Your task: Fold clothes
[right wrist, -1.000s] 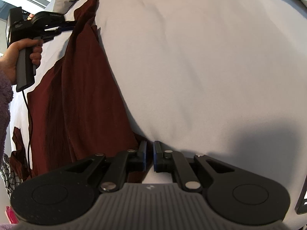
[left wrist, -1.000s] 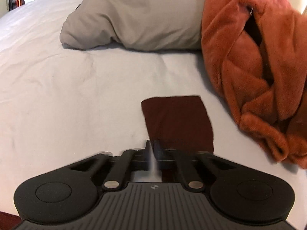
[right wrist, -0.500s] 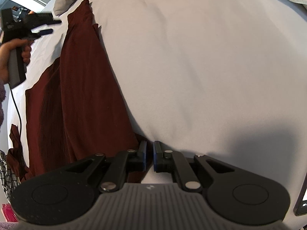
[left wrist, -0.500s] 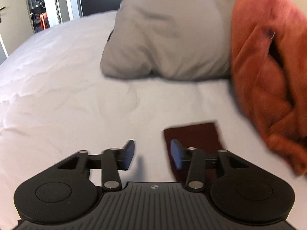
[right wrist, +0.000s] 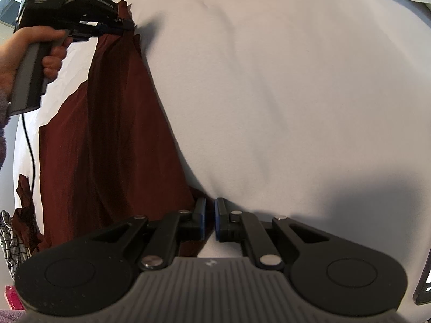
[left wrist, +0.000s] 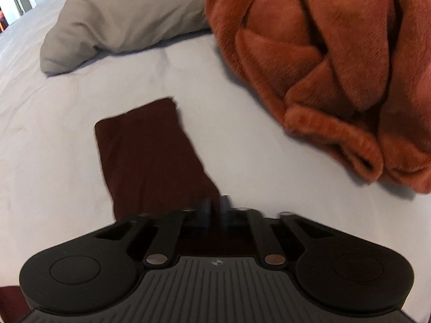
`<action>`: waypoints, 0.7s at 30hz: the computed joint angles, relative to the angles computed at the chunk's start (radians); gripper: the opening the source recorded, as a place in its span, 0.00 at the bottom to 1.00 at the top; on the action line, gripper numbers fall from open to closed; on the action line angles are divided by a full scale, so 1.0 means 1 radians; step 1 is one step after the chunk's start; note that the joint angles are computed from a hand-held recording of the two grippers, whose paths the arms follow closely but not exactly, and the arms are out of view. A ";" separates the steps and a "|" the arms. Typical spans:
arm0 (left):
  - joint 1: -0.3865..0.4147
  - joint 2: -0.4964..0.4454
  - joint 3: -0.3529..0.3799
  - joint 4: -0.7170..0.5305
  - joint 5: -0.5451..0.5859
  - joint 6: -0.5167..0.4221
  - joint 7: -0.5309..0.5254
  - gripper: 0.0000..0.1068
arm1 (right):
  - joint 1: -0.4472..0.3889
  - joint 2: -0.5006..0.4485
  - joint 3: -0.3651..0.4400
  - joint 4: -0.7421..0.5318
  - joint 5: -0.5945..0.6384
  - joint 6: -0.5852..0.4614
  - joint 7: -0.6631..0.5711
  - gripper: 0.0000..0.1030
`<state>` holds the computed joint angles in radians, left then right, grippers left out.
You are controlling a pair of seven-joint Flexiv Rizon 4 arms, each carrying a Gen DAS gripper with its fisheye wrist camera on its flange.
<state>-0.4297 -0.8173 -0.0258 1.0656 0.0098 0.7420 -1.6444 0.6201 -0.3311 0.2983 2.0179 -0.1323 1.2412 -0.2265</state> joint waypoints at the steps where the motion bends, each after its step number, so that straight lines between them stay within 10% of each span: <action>1: 0.005 0.003 -0.010 0.014 -0.003 0.033 0.010 0.00 | -0.002 -0.002 0.001 0.000 0.003 0.005 -0.002 0.06; 13: -0.008 -0.004 0.000 0.018 -0.014 0.108 0.013 0.02 | -0.006 0.003 0.010 0.002 0.022 -0.001 -0.012 0.07; 17: 0.019 0.082 -0.020 0.153 -0.018 0.218 0.039 0.39 | -0.032 0.004 0.036 -0.013 0.078 -0.008 -0.047 0.10; 21: 0.069 0.238 -0.068 0.371 -0.077 0.299 0.095 0.39 | -0.008 0.032 0.009 0.002 0.045 -0.014 -0.027 0.26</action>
<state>-0.3610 -0.5792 -0.0942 1.4362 -0.0667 1.0412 -1.5490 0.6124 -0.2987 0.3069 2.0203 -0.0868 1.2274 -0.2539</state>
